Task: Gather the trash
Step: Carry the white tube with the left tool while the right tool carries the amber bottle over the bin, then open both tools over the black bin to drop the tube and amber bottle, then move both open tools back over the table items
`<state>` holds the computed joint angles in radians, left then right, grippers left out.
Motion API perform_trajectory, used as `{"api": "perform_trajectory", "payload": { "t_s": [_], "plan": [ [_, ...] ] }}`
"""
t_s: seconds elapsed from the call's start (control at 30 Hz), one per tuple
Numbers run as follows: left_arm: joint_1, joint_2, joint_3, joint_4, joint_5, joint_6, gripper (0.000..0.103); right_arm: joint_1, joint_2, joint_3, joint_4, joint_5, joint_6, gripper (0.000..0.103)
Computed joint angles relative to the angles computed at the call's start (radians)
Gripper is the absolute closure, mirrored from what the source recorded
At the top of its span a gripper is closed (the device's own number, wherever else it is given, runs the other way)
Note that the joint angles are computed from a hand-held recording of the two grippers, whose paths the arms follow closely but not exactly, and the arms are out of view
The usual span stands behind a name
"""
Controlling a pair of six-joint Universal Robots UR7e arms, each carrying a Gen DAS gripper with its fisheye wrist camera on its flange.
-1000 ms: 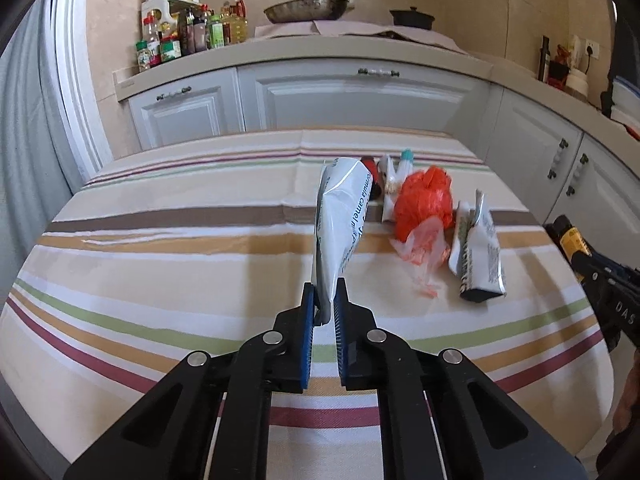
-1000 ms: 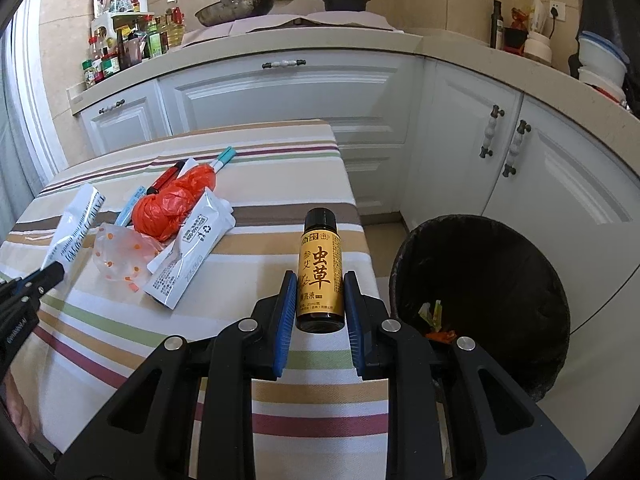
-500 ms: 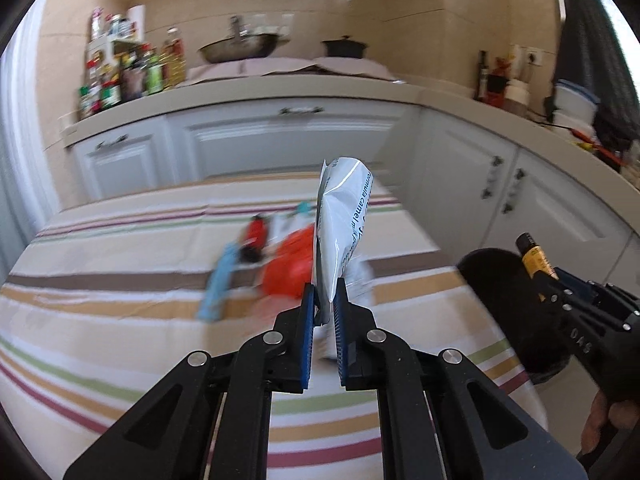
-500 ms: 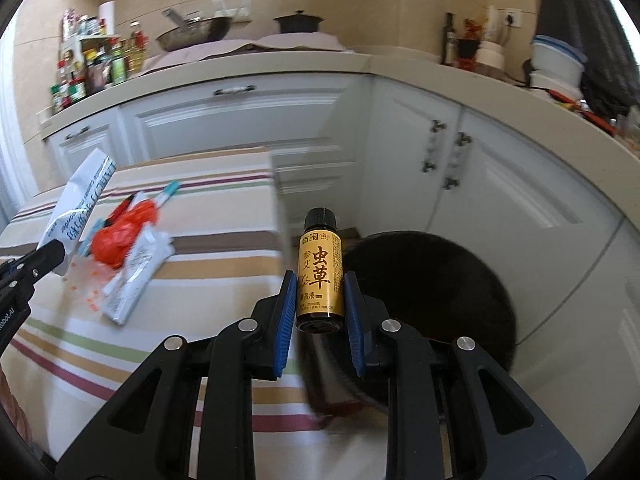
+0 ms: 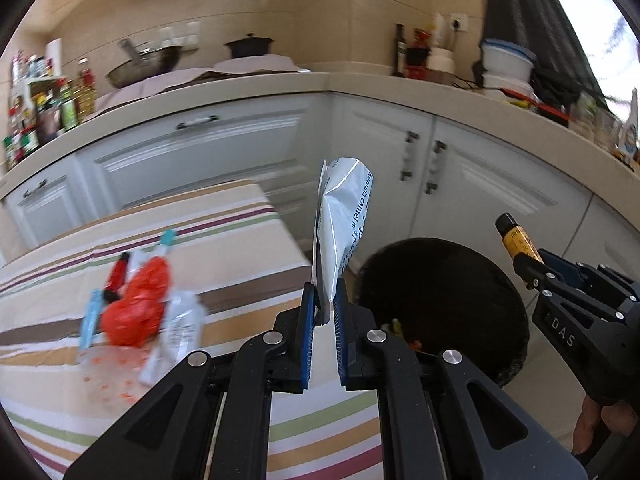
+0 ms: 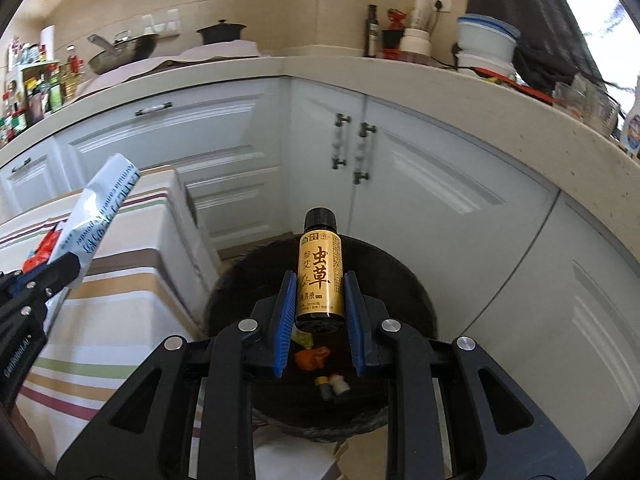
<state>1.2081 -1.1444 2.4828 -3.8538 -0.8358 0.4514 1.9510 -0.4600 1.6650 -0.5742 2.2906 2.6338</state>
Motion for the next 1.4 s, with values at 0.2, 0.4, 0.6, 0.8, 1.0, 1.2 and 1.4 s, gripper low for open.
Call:
{"api": "perform_trajectory", "payload": {
  "t_s": [0.2,0.4,0.6,0.8,1.0,1.2,1.4],
  "plan": [
    [-0.011,0.083,-0.046,0.02,0.002,0.0,0.093,-0.045,-0.021,0.013,-0.013,-0.015,-0.001,0.08],
    [-0.014,0.148,-0.097,0.042,-0.001,0.008,0.093,-0.081,-0.036,0.019,-0.03,-0.027,-0.007,0.08],
    [-0.002,0.189,-0.158,0.117,-0.019,0.011,0.068,-0.113,-0.044,0.006,-0.028,-0.036,0.0,0.066],
    [-0.005,0.192,-0.16,0.091,-0.018,0.003,0.049,-0.116,-0.053,0.016,-0.043,-0.031,0.006,0.064],
    [-0.008,0.14,-0.117,0.081,-0.011,-0.019,0.042,-0.097,-0.046,0.013,-0.021,-0.034,0.029,0.064],
    [-0.005,0.061,-0.047,0.022,0.04,-0.002,0.037,-0.053,-0.001,-0.03,0.048,-0.062,0.068,0.064],
    [0.018,-0.042,0.019,-0.052,0.115,0.031,0.034,0.013,0.084,-0.121,0.161,-0.105,0.098,0.064]
  ]
}}
